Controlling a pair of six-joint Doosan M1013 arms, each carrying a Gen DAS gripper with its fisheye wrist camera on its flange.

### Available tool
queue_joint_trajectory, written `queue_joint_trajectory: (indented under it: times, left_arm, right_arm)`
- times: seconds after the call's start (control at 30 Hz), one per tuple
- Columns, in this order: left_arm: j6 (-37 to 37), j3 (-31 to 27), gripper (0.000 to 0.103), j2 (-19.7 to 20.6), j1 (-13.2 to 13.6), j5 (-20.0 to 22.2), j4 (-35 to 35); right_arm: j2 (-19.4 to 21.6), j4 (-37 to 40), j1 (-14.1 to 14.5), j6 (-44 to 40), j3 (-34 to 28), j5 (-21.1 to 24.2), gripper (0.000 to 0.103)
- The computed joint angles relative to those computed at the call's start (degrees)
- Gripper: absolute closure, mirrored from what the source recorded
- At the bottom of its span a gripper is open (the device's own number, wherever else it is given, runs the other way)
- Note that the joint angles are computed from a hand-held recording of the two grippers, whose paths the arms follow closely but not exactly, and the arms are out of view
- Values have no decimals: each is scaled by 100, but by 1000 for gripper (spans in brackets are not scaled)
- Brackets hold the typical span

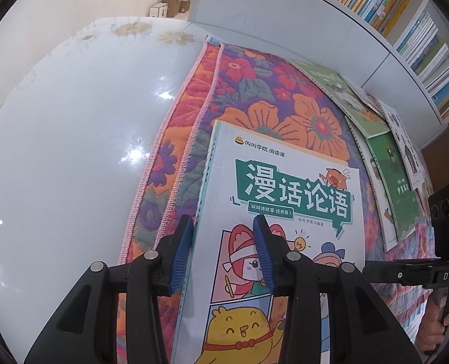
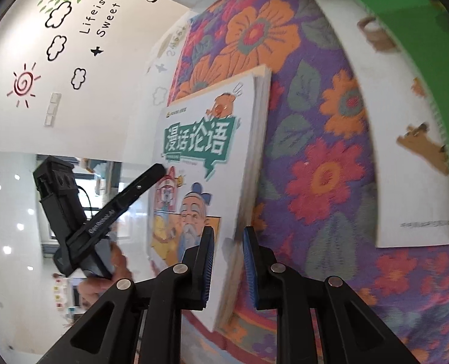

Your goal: Organize books

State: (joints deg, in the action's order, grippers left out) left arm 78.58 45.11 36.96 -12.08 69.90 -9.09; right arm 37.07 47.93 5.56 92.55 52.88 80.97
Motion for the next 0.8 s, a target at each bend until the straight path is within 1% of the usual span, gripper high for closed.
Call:
queue_joint_trajectory:
  times: [0.2,0.3,0.37,0.43,0.5,0.57,0.7,0.8]
  left_arm:
    - [-34,21,66,-7,-29,-53,109]
    - [-42,18,66,-7,-18,-38,94]
    - [-111,80,66,-66,-23,-142,203]
    - [-153,187,66,-164,-21,-353,290]
    - [-180,313,63,-268,-10,-578,254]
    - [-311,308,63,-287,-6,-630,233]
    - [-543,-98,63,-118,-146,-301,489]
    - [-559,-500,63,41,-278,-146,324]
  right_arm:
    - [21,-127,31,4,-113,-188,78]
    - [51,-125,32,-7,-154,-166,78]
    - [18,-58,19,-64,-82,-199,78]
    - [-36,-40,-20,-134,9,-204,78]
    - [-102,-29,-93,-205,100,-200,78]
    - [-202,-44,-192,-241,200,-259,78]
    - [-476,-266,-503,-302,356,-524,78]
    - [-685,-447,-748,-384,492,-801,78]
